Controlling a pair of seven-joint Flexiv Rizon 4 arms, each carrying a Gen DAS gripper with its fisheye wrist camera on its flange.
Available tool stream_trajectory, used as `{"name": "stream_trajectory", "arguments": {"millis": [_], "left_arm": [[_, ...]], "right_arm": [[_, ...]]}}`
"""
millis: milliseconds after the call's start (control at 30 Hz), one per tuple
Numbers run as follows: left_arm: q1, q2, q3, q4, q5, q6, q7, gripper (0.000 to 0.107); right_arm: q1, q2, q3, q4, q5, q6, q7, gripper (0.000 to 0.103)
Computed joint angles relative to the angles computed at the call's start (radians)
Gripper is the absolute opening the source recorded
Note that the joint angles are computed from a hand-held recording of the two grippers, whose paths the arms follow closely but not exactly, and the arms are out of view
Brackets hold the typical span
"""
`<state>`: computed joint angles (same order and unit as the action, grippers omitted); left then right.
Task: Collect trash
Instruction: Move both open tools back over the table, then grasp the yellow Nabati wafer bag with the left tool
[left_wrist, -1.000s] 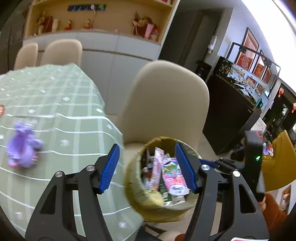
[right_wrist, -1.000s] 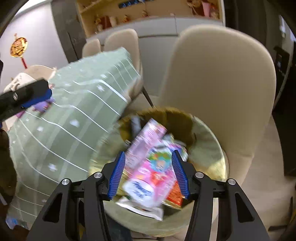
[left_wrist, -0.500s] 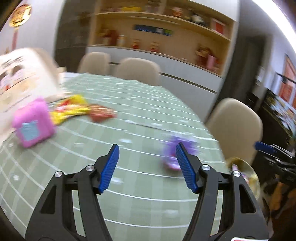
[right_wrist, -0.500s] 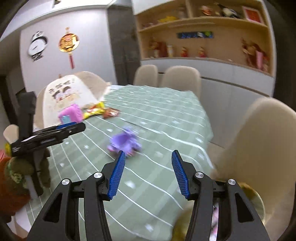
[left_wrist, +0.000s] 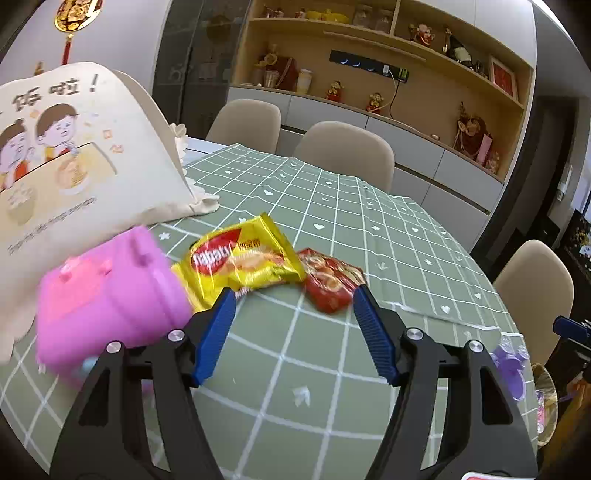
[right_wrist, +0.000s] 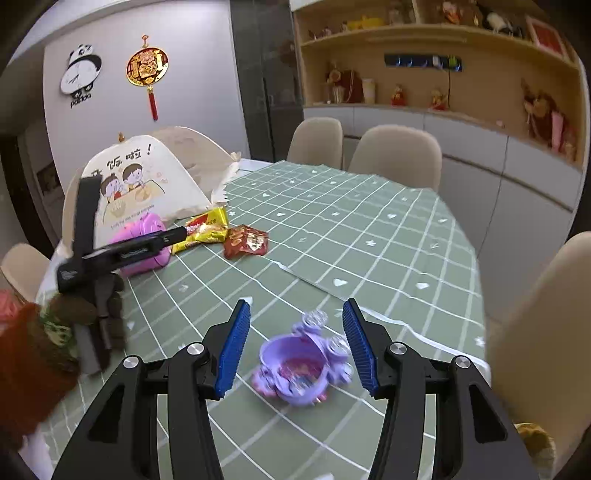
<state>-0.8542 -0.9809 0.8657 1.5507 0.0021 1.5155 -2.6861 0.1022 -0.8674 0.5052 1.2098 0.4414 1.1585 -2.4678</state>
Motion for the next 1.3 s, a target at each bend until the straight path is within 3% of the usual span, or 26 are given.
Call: {"name": "stream_trajectory", "arguments": {"millis": [167,300,400,500,600,667,733,867,900,1067,1167,1300], "left_arm": [[0.024,-0.024,0.048,-0.077,0.056,-0.124,0.022,0.064],[0.110,-0.014,0.006,-0.141,0.112,-0.158,0.068,0.079],[0.257,0.018,-0.152,-0.195,0.144,-0.150,0.200,0.079],[0.339,0.027,-0.254,-0.230,0.167,-0.174,0.263,0.079],[0.453,0.052,-0.419,-0.229,0.162,-0.195,0.355,0.079],[0.533,0.069,-0.540,-0.202,0.134,-0.193,0.421,0.074],[0.552,0.077,-0.578,-0.178,0.118,-0.197,0.441,0.064],[0.512,0.120,-0.555,-0.098,0.109,-0.184,0.395,0.019],[0.501,0.133,-0.553,-0.077,0.109,-0.184,0.384,0.014],[0.405,0.195,-0.526,0.031,0.147,-0.170,0.326,0.011],[0.361,0.230,-0.523,0.086,0.164,-0.140,0.283,0.011],[0.249,0.226,-0.424,0.121,0.200,-0.066,0.162,0.011]], "right_arm": [[0.075,-0.032,-0.055,-0.058,-0.065,0.006,0.054,0.049],[0.102,-0.064,-0.069,-0.108,-0.105,-0.023,0.099,0.049],[0.109,-0.083,-0.078,-0.140,-0.129,-0.051,0.118,0.049],[0.117,-0.095,-0.096,-0.164,-0.146,-0.070,0.142,0.049],[0.119,-0.105,-0.105,-0.189,-0.158,-0.098,0.159,0.049],[0.125,-0.111,-0.111,-0.206,-0.162,-0.109,0.170,0.049],[0.133,-0.121,-0.113,-0.233,-0.165,-0.135,0.185,0.049],[0.155,-0.136,-0.111,-0.287,-0.156,-0.220,0.215,0.049],[0.168,-0.140,-0.111,-0.300,-0.154,-0.242,0.222,0.049],[0.244,-0.179,-0.138,-0.392,-0.147,-0.322,0.310,0.049],[0.306,-0.255,-0.177,-0.528,-0.162,-0.370,0.410,0.049],[0.410,-0.396,-0.283,-0.748,-0.258,-0.397,0.529,0.049]]}}
